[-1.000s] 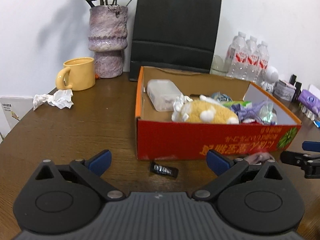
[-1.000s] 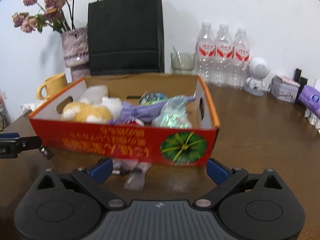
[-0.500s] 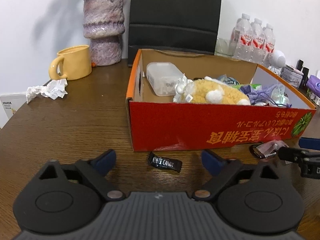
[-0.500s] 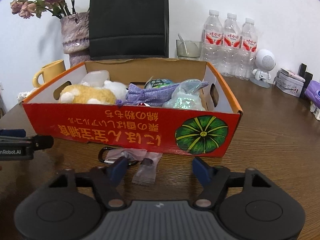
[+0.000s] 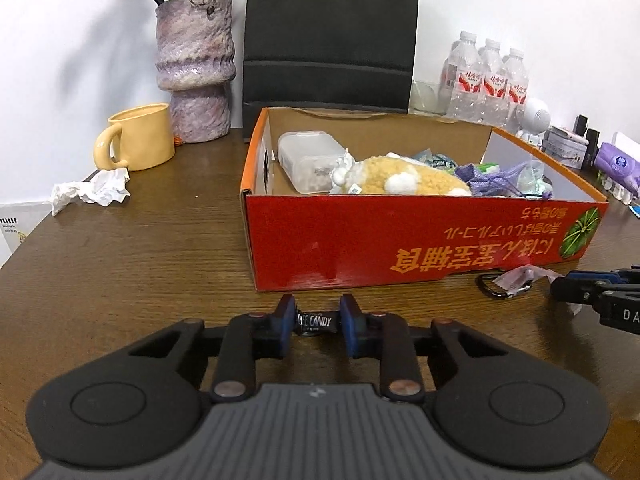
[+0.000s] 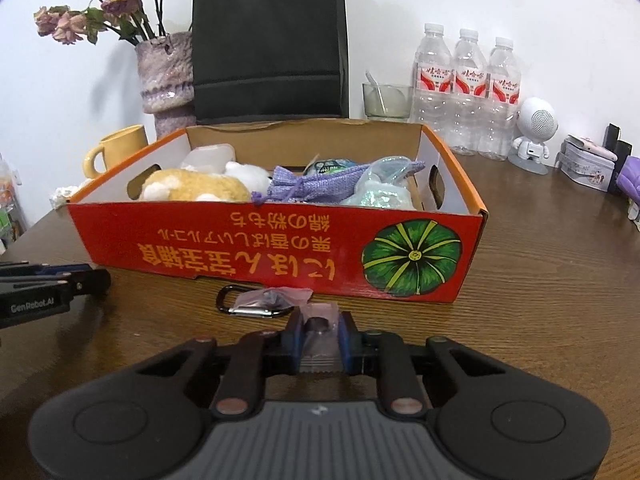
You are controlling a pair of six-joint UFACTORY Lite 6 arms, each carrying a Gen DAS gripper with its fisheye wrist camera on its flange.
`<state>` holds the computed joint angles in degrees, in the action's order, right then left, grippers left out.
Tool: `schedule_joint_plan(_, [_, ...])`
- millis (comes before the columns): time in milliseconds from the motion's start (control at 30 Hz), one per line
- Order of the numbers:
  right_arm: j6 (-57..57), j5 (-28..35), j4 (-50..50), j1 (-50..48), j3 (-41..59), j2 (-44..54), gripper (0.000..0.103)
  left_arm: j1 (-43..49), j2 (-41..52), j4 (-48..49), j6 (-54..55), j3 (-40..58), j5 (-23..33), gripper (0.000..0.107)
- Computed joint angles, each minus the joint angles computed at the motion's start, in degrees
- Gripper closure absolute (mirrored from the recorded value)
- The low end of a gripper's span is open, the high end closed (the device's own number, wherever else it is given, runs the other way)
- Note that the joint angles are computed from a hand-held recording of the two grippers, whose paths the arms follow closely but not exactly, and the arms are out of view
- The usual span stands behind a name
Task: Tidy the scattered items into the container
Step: 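Grasp black candy packet with left tool while right tool grasps clear bag, drop both in box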
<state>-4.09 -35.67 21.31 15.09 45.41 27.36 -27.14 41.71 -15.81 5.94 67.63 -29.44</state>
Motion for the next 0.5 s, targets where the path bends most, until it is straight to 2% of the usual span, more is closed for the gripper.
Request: schedule_joint_plan(500, [1.0,-4.6,2.0,2.5,-5.9,-4.9,0.086,-2.9,-8.2,5.1,-8.4,-9.7,-6.1,0.082])
